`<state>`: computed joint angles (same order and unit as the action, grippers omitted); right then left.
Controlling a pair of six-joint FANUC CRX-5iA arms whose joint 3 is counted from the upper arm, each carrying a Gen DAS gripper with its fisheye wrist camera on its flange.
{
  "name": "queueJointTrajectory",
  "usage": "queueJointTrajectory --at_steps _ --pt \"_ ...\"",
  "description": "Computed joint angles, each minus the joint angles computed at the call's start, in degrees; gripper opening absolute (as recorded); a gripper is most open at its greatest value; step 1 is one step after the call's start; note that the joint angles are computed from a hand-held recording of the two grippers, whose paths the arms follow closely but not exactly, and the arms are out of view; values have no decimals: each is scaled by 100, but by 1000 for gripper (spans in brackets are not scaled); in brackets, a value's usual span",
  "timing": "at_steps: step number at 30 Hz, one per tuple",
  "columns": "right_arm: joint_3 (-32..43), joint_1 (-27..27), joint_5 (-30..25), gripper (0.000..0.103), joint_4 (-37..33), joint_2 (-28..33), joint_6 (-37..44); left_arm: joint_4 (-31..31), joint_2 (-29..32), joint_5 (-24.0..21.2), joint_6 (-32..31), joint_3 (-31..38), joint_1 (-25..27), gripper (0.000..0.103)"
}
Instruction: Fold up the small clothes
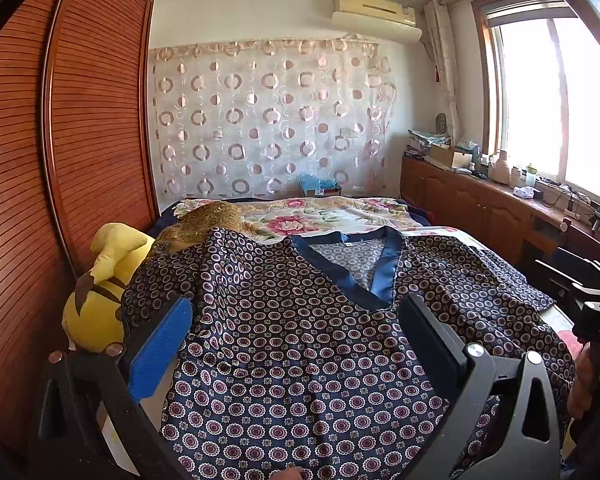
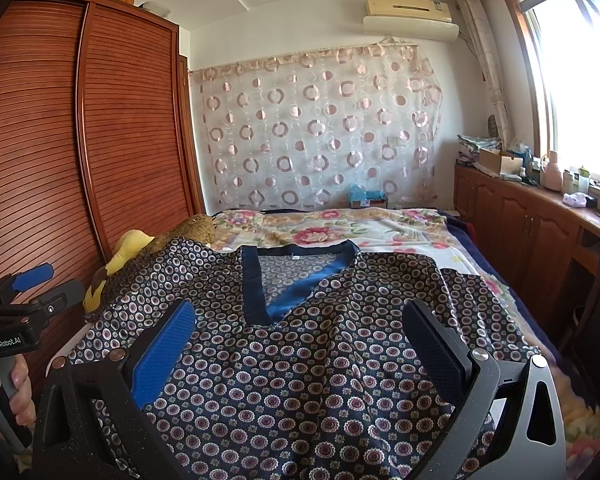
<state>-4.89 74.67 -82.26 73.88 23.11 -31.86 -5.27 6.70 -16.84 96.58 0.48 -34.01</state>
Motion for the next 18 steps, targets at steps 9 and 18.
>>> queueJointTrajectory --at_steps 9,18 --pt "-71 -66 201 103 15 -33 70 436 82 -124 -466 -84 167 103" --pt "-73 -323 916 103 -63 -57 423 959 229 -308 -1000 -270 582 103"
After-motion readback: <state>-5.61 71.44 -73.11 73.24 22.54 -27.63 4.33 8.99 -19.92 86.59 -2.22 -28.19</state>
